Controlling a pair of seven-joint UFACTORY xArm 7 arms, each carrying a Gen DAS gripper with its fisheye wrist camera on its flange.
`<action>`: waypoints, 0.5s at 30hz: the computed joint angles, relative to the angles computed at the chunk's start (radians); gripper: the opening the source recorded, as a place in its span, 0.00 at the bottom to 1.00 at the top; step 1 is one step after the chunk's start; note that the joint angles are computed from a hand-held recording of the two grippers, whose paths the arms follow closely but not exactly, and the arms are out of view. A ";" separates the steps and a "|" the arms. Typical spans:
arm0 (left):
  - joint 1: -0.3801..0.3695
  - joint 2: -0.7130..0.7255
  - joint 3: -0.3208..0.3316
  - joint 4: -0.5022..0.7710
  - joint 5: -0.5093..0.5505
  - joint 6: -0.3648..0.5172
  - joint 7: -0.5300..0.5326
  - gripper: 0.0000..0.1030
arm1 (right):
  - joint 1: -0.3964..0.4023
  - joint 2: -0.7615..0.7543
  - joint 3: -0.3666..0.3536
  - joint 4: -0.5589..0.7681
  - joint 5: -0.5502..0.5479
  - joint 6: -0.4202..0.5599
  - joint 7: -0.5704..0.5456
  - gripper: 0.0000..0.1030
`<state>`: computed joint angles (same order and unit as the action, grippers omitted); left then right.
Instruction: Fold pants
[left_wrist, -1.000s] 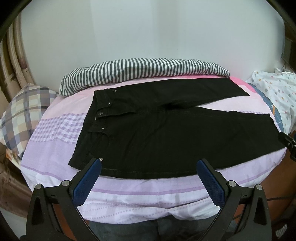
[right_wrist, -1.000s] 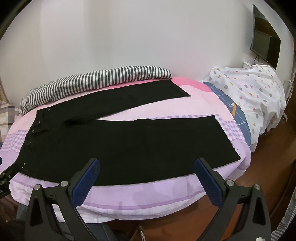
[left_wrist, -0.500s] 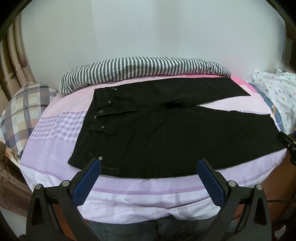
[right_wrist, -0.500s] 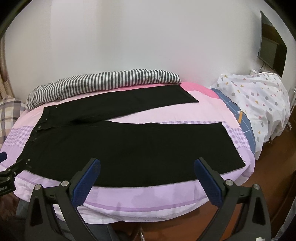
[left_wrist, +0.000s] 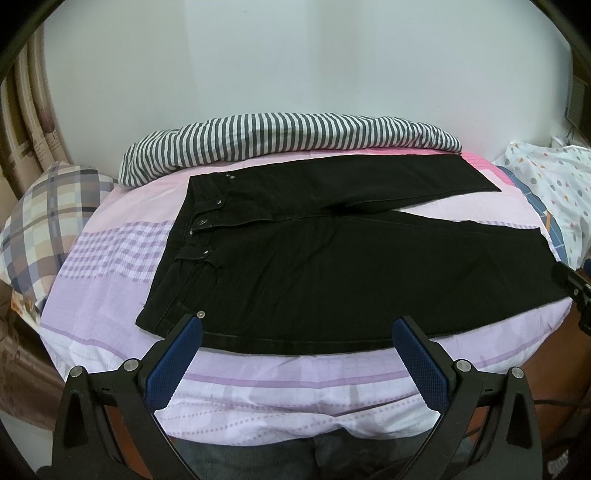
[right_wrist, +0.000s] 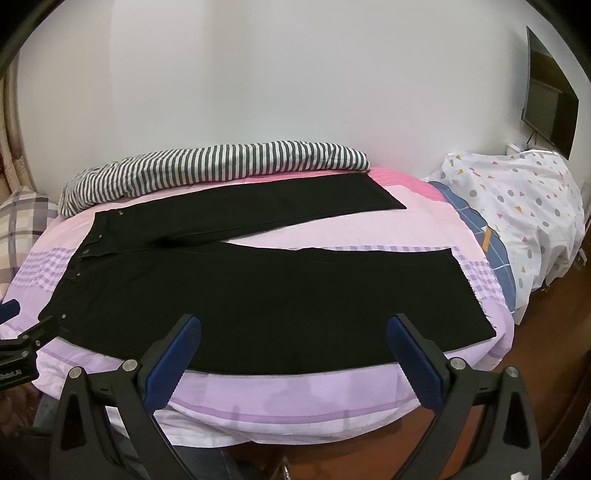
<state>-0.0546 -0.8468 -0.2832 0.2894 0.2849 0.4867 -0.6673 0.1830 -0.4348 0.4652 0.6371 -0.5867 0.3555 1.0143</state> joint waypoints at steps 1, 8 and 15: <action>0.000 0.000 0.000 0.000 0.000 0.001 0.000 0.99 | 0.001 0.002 0.000 0.002 0.000 0.001 -0.001 0.97; -0.001 0.002 0.002 -0.001 0.000 0.000 0.000 0.99 | 0.005 0.021 -0.003 0.013 -0.005 0.006 0.006 0.97; 0.010 0.026 0.011 -0.002 0.000 -0.016 0.000 0.99 | 0.023 0.046 -0.030 0.019 0.009 -0.002 -0.005 0.97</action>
